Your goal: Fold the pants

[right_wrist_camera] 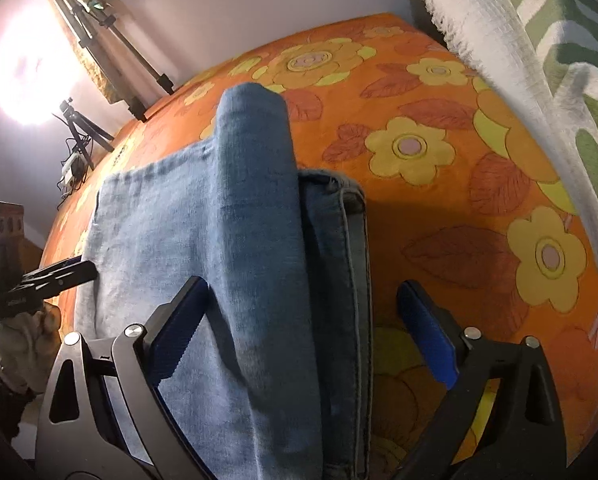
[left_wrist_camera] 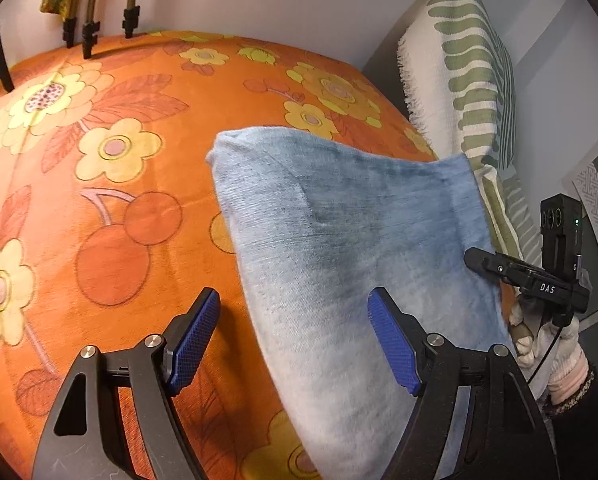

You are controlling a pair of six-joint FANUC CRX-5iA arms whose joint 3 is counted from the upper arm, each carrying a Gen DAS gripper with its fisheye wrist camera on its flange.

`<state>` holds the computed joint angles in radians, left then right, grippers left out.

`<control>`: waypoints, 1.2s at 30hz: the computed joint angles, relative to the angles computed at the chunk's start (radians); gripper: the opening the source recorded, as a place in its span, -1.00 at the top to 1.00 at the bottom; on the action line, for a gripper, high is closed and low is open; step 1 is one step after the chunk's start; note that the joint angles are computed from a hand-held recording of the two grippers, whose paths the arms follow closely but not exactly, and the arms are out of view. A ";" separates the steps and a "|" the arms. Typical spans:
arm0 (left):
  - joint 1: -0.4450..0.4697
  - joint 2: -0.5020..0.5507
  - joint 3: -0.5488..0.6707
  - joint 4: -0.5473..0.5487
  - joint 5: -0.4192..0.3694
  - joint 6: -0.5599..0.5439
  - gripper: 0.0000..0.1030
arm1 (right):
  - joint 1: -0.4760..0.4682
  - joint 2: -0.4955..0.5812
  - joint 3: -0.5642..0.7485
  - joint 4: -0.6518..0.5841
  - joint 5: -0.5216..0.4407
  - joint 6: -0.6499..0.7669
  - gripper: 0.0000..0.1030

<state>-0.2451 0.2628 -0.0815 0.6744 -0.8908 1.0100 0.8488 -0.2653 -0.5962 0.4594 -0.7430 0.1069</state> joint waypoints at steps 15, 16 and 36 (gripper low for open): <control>-0.053 0.016 -0.002 0.044 0.086 -0.046 0.35 | -0.010 0.016 0.016 -0.069 0.094 0.102 0.43; -0.056 0.013 -0.004 0.046 0.094 -0.047 0.55 | -0.006 0.016 0.015 -0.059 0.089 0.090 0.46; -0.042 -0.079 -0.052 0.203 0.132 -0.226 0.83 | 0.105 -0.003 0.106 0.184 -0.097 -0.027 0.71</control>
<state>-0.2875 0.1843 -0.1336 0.8770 -0.7586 0.7842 0.9533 -0.2681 -0.4906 0.6438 -0.8397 0.0797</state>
